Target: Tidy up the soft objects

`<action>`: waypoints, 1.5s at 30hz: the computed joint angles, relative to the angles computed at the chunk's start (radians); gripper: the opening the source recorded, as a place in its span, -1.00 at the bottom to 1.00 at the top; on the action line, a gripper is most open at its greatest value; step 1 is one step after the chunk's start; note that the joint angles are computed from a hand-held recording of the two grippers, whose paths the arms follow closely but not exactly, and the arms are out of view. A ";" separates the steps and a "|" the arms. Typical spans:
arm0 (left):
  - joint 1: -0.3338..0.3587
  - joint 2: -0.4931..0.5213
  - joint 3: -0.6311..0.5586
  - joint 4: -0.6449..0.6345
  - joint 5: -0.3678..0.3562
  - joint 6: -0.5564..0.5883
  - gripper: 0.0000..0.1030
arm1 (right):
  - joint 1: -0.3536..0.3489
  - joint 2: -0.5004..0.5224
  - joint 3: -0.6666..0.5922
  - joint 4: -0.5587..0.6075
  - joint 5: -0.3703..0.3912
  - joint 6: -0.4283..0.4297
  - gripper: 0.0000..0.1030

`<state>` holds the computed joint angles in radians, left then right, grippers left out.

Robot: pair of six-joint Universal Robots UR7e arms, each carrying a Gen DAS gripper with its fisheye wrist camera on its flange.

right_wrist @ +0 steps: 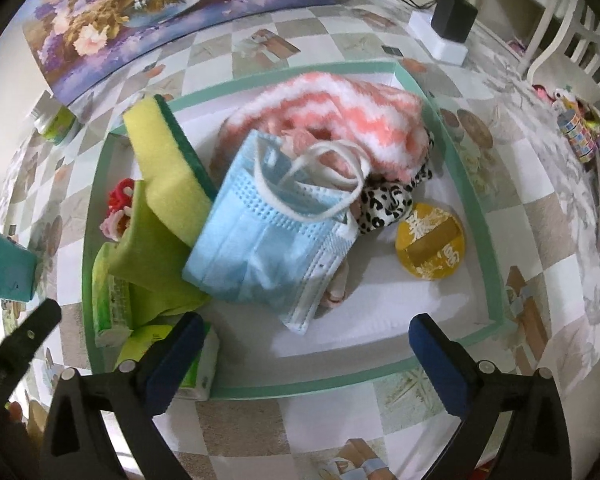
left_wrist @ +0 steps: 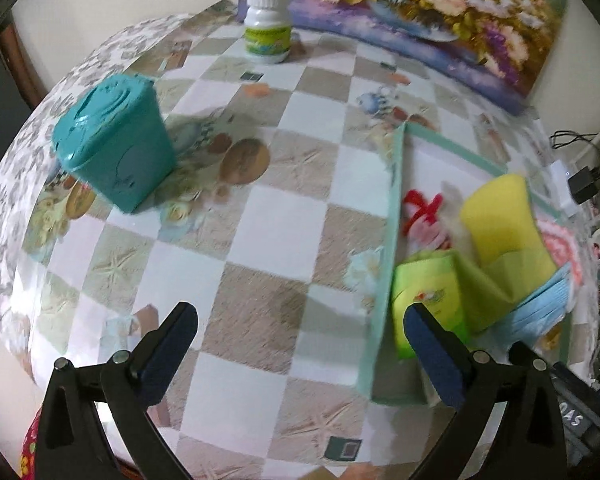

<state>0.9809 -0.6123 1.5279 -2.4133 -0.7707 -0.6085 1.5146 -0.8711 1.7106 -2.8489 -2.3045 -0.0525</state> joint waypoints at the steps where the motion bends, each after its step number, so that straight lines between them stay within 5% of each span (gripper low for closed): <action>1: -0.001 -0.003 0.003 0.015 0.009 -0.012 0.99 | 0.005 0.002 0.004 -0.012 -0.003 -0.009 1.00; 9: -0.033 -0.023 0.033 0.121 0.142 -0.092 0.99 | 0.056 0.012 0.021 -0.045 -0.050 -0.017 1.00; 16: -0.036 -0.034 -0.012 0.414 0.188 -0.306 0.99 | 0.079 -0.016 0.088 -0.092 -0.063 -0.020 1.00; 24: -0.046 -0.083 0.045 0.352 0.148 -0.277 0.99 | 0.108 -0.029 0.134 -0.129 -0.099 -0.045 1.00; 45: -0.100 -0.153 0.133 0.369 0.238 -0.264 0.99 | 0.165 -0.030 0.173 -0.267 -0.136 -0.161 1.00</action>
